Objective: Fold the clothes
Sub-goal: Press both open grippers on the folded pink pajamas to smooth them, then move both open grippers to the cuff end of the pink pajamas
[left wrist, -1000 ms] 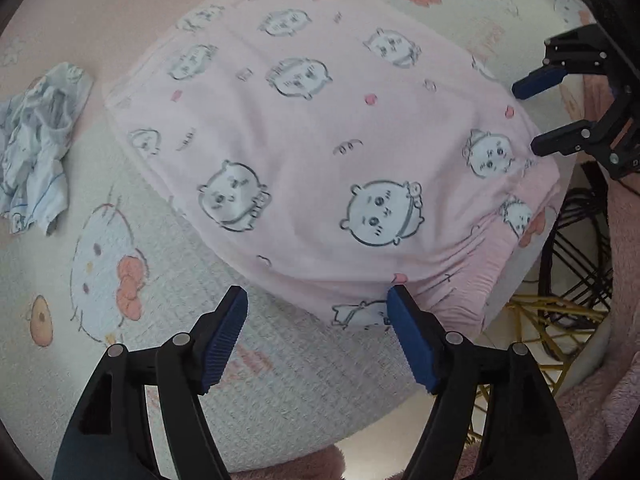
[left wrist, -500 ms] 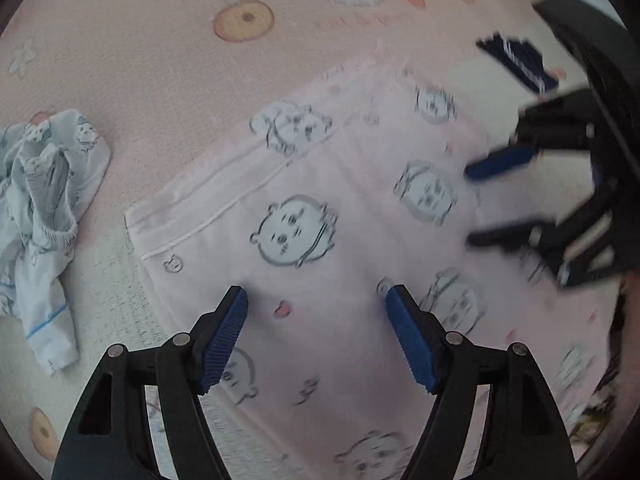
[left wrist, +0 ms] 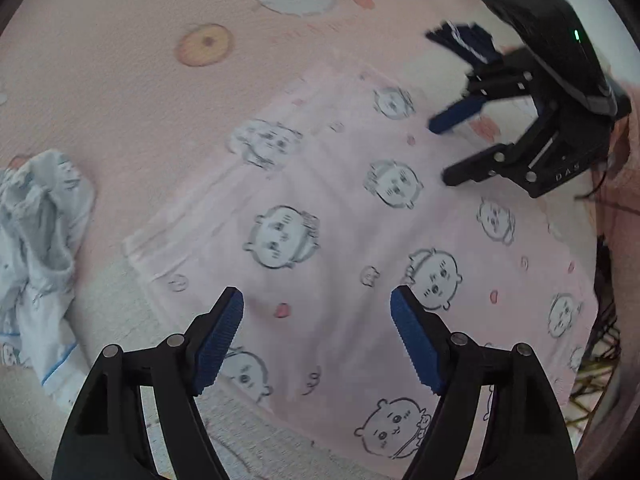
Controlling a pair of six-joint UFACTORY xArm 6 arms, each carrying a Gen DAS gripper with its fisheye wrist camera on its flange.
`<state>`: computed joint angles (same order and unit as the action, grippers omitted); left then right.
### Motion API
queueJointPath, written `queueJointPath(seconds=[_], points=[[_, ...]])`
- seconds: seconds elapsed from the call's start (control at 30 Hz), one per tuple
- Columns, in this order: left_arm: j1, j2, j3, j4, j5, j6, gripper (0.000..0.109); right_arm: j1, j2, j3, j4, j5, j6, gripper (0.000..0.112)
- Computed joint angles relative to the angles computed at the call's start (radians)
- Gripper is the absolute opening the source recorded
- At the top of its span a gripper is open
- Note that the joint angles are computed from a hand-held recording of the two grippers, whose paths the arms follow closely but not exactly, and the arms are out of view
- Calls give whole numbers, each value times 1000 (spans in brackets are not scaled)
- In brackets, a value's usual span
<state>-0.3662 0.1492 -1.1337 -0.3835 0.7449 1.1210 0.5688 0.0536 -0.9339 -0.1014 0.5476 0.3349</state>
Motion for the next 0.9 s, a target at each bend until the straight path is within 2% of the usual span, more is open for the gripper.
queueJointPath(seconds=[0.03,0.07,0.13,0.17,0.27,0.33,0.37,0.43,0.5,0.57,0.67,0.77,0.87,0.9], points=[[-1,-22,42,12,-34,50,79,10,5,-2,-53,3,3,57],[16,-33,53,39,-25,58,80,12,-11,16,-65,12,-9,57],[67,-38,39,114,23,7,82,-7,-64,60,17,47,-107,59],[92,-38,29,150,48,-17,83,-25,-97,83,46,92,-137,59],[122,-76,45,168,59,-59,81,-57,-203,157,1,162,-99,59],[99,-134,86,58,55,4,81,-39,-244,178,-37,140,-40,58],[80,-159,102,-7,71,36,81,-20,-256,185,-14,98,-33,58],[21,-191,134,-65,108,75,81,38,-247,180,63,10,-61,58],[-40,-201,148,-75,141,101,82,122,-206,148,40,1,-29,56],[-72,-205,188,10,124,71,82,186,-159,120,22,71,13,55],[-35,-257,282,83,61,9,83,203,-239,217,-9,89,173,55],[21,-251,257,149,113,-165,83,191,-361,289,22,199,303,56],[42,-266,226,-6,185,-268,83,209,-404,290,-55,237,472,56],[22,-293,246,-36,177,-281,83,225,-391,270,-95,232,515,56]])
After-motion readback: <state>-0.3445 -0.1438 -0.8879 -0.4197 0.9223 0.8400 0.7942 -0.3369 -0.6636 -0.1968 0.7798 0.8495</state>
